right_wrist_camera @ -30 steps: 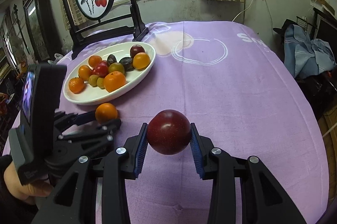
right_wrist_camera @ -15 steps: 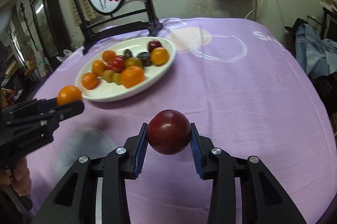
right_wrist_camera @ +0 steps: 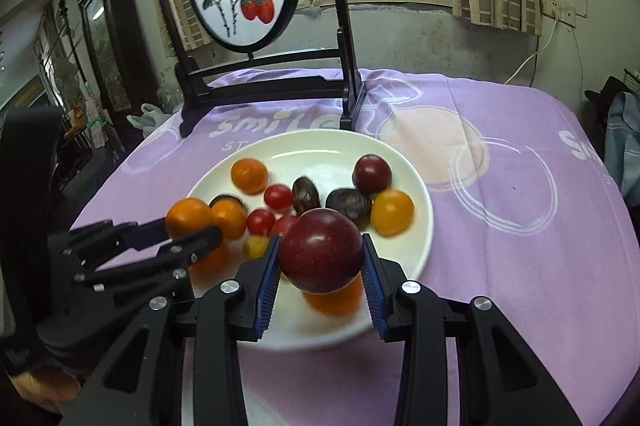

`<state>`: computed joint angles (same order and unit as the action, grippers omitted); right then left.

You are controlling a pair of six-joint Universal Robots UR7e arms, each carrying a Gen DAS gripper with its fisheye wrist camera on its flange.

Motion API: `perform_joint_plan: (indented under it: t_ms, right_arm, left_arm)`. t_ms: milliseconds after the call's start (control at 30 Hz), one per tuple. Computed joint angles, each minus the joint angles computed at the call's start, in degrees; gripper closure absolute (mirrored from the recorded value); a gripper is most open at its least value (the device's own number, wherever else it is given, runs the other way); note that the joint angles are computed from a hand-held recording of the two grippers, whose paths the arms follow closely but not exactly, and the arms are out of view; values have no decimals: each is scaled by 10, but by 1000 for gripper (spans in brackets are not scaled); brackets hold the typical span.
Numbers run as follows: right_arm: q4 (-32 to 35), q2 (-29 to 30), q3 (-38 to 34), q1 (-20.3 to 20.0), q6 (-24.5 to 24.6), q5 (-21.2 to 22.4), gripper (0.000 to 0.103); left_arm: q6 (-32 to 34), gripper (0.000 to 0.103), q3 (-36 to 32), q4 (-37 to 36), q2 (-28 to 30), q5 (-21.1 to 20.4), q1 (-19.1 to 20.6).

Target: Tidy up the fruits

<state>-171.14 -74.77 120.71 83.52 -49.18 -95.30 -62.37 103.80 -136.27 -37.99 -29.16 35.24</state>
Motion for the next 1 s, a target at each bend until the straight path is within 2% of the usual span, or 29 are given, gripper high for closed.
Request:
perform_joint_plan:
  t_ms: [100, 133, 200, 233, 300, 433, 500, 533, 567, 667, 867, 1000]
  right_arm:
    - [19, 32, -35, 3, 33, 1, 63]
    - [30, 37, -43, 3, 40, 4, 59]
    - [35, 45, -53, 1, 54, 9, 57]
    - [31, 45, -54, -1, 58, 11, 52]
    - [29, 39, -52, -7, 66, 21, 43]
    - [16, 23, -35, -13, 58, 26, 43]
    - [6, 13, -22, -16, 53, 16, 34]
    - [-5, 9, -15, -16, 50, 6, 27]
    - [-22, 3, -3, -18, 44, -4, 26]
    - [-37, -21, 26, -28, 20, -19, 26]
    - [-30, -91, 84, -65, -7, 9, 19]
    - [-31, -134, 121, -89, -33, 24, 18]
  left_arm:
    - [17, 64, -17, -11, 10, 8, 17]
    - [15, 58, -21, -10, 13, 18, 19]
    - [-32, 37, -31, 40, 14, 47, 19]
    - [-55, 32, -32, 60, 12, 58, 18]
    - [-63, 22, -23, 52, 7, 64, 15]
    - [-79, 18, -17, 76, 2, 64, 4]
    - [-94, 14, -15, 101, 0, 61, -5]
    - [-119, 14, -19, 134, -1, 56, -9]
    - [-142, 14, -20, 161, -1, 52, -13]
    - [-170, 14, -7, 176, -1, 41, -31]
    - [-220, 11, 24, 188, -6, 18, -72]
    - [-269, 9, 43, 203, -11, 4, -97]
